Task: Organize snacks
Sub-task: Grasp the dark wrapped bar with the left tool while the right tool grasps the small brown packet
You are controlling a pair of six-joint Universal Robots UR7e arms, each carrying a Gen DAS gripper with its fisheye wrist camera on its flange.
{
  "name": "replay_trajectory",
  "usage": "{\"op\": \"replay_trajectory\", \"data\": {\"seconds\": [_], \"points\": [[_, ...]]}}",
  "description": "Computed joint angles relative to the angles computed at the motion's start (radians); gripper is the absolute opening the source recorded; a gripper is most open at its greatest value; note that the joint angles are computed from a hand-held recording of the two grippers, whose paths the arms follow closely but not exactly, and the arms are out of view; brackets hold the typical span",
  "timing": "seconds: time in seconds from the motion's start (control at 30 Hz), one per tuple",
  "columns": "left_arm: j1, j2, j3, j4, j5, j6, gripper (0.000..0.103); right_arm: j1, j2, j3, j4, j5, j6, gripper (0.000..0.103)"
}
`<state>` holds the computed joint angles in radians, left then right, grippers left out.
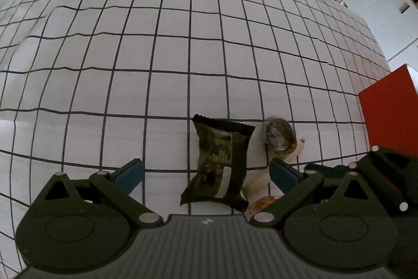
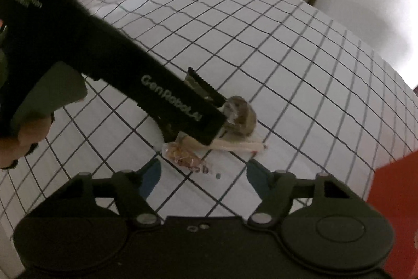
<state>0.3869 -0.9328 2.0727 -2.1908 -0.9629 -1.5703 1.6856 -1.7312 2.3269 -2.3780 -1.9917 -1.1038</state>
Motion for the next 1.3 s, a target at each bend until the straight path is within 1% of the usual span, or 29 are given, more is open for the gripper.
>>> {"op": "replay_trajectory", "data": {"seconds": [0.03,0.1,0.13,0.2,0.33,0.4,0.43,0.53,0.73,0.8,0.87,0.97,1.07,1.2,1.3], "points": [[0.0,0.002,0.0,0.002,0.005,0.001,0.103,-0.001,0.007,-0.002,0.004,0.004,-0.001,0.066],[0.001,0.006,-0.003,0.005,0.009,0.001,0.103,-0.004,0.015,-0.006,0.026,0.013,-0.001,0.059],[0.001,0.009,-0.003,0.003,0.012,0.001,0.103,-0.004,0.019,-0.006,0.027,0.011,-0.003,0.057],[0.0,0.015,-0.007,0.01,0.017,0.001,0.102,-0.005,0.02,-0.002,0.032,0.007,-0.013,0.05],[-0.005,0.03,-0.011,0.011,0.032,-0.005,0.102,-0.005,0.011,0.012,0.024,0.012,-0.037,0.041],[-0.006,0.034,-0.011,0.006,0.035,0.001,0.101,-0.005,0.003,0.024,0.009,0.015,-0.051,0.034],[-0.008,0.033,-0.01,0.008,0.038,-0.003,0.099,-0.005,-0.002,0.028,0.005,0.018,-0.053,0.032],[-0.017,0.018,0.006,0.003,0.039,-0.02,0.092,-0.011,-0.02,0.05,-0.022,0.029,-0.071,0.023],[-0.029,-0.024,0.035,0.013,0.04,-0.06,0.074,-0.026,-0.071,0.087,-0.056,0.042,-0.094,0.019],[-0.033,-0.026,0.032,0.031,0.038,-0.068,0.067,-0.027,-0.071,0.093,-0.084,0.037,-0.09,0.014],[-0.038,-0.031,0.036,0.023,0.033,-0.065,0.054,-0.027,-0.083,0.108,-0.113,0.036,-0.07,0.013],[-0.042,-0.033,0.036,0.018,0.024,-0.068,0.05,-0.032,-0.105,0.115,-0.124,0.035,-0.016,0.011],[-0.051,-0.038,0.041,0.021,0.016,-0.086,0.049,-0.038,-0.139,0.115,-0.106,0.038,0.036,0.011],[-0.064,-0.057,0.063,0.005,-0.003,-0.126,0.048,-0.067,-0.174,0.09,-0.052,0.068,0.111,0.01],[-0.076,-0.074,0.093,-0.049,-0.014,-0.131,0.048,-0.08,-0.214,0.083,-0.022,0.078,0.151,0.01]]}}
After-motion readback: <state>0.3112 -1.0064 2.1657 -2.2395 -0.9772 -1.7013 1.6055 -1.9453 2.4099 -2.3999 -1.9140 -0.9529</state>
